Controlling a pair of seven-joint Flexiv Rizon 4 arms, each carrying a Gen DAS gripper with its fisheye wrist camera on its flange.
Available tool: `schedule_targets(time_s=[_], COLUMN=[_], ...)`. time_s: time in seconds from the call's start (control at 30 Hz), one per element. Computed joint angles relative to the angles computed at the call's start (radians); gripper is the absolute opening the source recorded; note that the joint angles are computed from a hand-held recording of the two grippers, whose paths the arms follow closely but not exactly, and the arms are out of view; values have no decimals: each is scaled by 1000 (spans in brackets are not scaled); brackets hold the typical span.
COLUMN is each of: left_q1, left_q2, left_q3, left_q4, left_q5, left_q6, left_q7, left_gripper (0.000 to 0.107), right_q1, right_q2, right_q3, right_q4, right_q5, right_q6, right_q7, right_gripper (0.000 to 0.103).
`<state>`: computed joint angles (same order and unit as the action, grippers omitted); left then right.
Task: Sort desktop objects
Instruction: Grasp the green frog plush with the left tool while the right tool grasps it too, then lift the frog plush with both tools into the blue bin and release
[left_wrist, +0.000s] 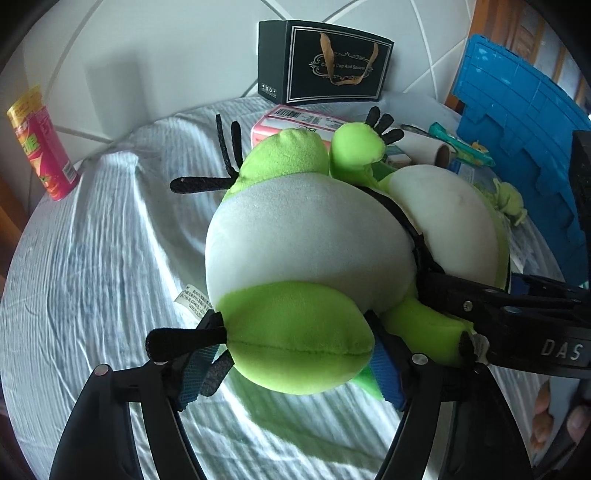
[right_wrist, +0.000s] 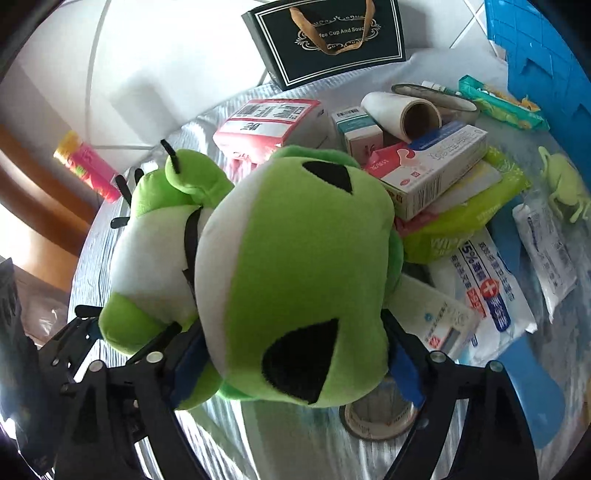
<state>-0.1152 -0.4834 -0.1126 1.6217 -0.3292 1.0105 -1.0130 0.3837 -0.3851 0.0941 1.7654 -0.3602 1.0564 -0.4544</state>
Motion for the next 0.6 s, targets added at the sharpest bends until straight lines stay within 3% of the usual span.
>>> schedule_targets(time_s=[0.07,0.17,0.6], left_q1=[0,7,30], left_q2=[1,14,155], left_q3=[-4,-15,-73], left_q4=[3,18,114], left_q5=[-3,-24,-202], left_q6=[13,28,170], left_q7=[4,15,134], left_gripper=[64,58,56], right_q1=[1,8,37], right_q2=[-8,-17,95], right_q3=[0,-4,-41], right_q4=[-16,-36,-3], right_q5=[-9,-30,-250], right_q6=[-19,-45,-23], right_q7=[-24,-55,12], right_gripper=[85,75,73])
